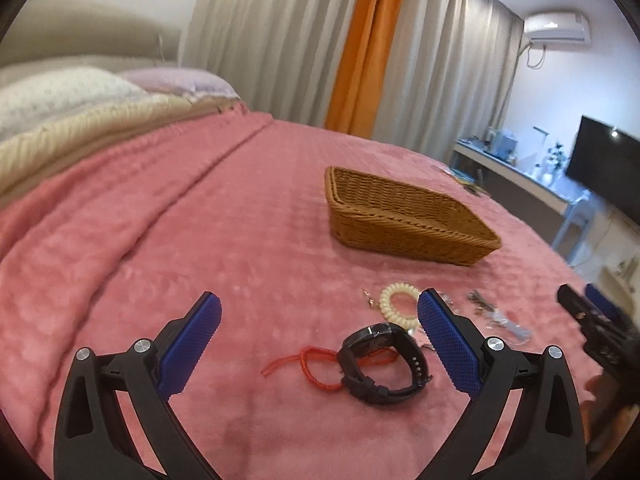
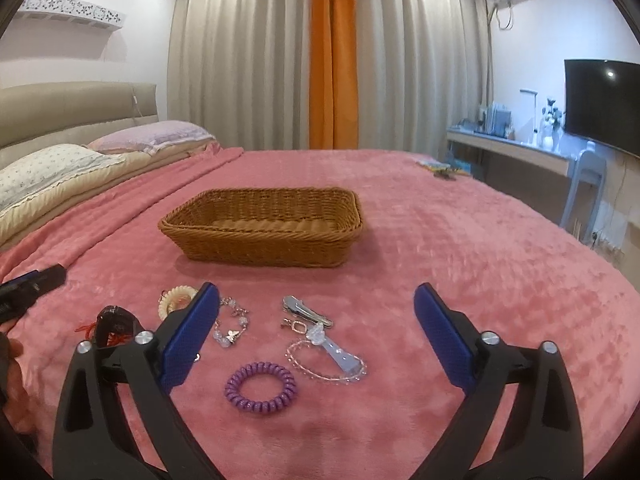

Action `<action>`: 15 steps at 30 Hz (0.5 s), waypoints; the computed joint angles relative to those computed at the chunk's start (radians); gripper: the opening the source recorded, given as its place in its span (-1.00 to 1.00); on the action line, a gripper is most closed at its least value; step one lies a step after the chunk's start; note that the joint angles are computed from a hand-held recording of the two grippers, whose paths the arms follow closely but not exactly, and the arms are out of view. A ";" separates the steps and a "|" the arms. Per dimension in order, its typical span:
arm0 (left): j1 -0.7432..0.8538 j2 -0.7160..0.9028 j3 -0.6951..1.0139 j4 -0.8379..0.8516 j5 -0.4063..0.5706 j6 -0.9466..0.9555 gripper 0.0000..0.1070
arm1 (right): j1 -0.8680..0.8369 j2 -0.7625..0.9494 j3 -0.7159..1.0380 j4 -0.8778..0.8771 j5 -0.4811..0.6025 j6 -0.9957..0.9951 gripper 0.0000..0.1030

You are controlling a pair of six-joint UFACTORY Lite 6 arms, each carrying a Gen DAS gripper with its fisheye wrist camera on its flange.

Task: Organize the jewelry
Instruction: 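Grasp the black watch with the left tool while the right tool grasps the purple coil tie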

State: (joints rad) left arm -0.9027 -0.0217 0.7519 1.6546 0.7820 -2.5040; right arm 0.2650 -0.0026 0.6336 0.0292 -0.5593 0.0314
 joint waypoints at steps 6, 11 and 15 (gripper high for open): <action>0.035 -0.093 -0.026 -0.046 -0.189 0.096 0.68 | -0.066 -0.018 0.019 -0.228 0.115 0.154 0.33; 0.085 -0.045 0.019 -0.074 -0.368 0.132 0.21 | -0.115 -0.002 0.013 -0.543 0.182 0.441 -0.05; 0.144 -0.038 -0.014 0.091 -0.493 -0.046 -0.03 | -0.104 0.087 0.080 -0.869 0.239 0.760 -0.27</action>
State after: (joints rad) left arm -0.7583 -0.0598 0.7381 1.7455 0.2886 -2.5504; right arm 0.1612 0.0841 0.7138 -0.8395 -0.3208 0.7917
